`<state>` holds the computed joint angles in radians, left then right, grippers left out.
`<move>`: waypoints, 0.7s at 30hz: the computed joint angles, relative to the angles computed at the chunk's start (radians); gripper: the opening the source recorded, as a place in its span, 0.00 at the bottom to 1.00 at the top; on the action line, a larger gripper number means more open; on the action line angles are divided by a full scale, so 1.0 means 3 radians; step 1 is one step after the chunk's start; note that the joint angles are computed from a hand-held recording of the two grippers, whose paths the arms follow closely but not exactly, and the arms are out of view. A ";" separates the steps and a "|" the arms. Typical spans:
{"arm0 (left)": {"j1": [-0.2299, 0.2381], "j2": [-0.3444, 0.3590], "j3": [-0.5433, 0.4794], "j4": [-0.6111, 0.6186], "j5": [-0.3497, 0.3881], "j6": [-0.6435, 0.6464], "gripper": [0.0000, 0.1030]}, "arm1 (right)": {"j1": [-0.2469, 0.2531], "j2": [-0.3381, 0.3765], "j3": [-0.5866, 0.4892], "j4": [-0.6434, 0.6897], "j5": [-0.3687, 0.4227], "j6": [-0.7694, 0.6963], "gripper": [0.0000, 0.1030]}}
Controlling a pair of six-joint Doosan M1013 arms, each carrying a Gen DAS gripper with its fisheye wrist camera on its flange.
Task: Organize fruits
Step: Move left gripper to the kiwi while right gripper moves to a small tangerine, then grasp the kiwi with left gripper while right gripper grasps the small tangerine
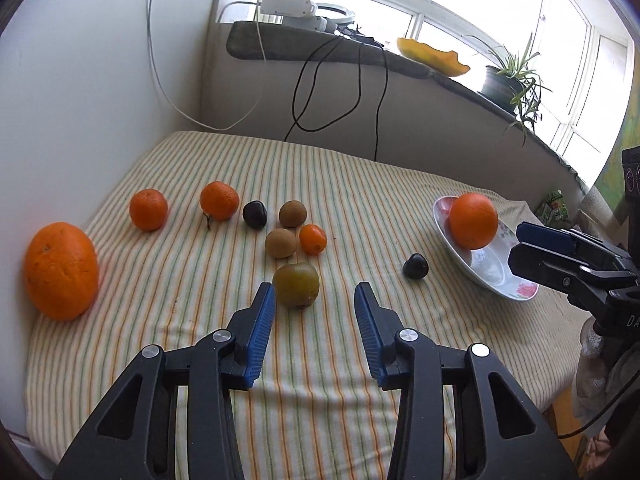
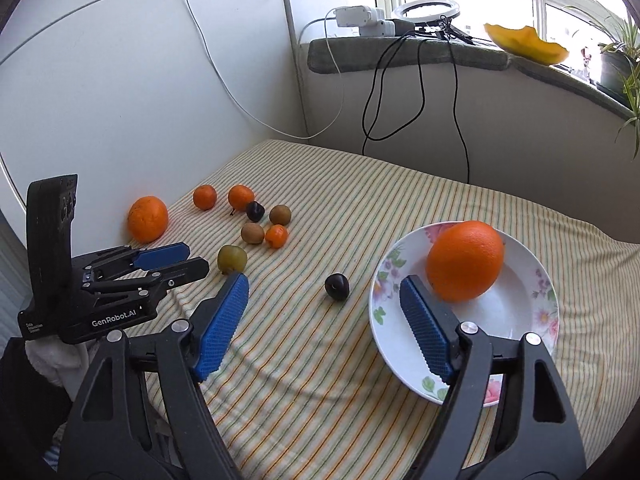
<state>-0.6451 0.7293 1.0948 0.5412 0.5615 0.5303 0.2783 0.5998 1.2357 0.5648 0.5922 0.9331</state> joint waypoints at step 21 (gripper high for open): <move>0.0102 0.0136 -0.0140 -0.0479 -0.0058 0.0368 0.34 | 0.0136 0.0901 -0.1490 -0.0391 0.1310 0.1044 0.48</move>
<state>-0.6144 0.7702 1.0529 0.3974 0.5440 0.6407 0.3192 0.8702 0.7886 0.4474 0.9853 1.2464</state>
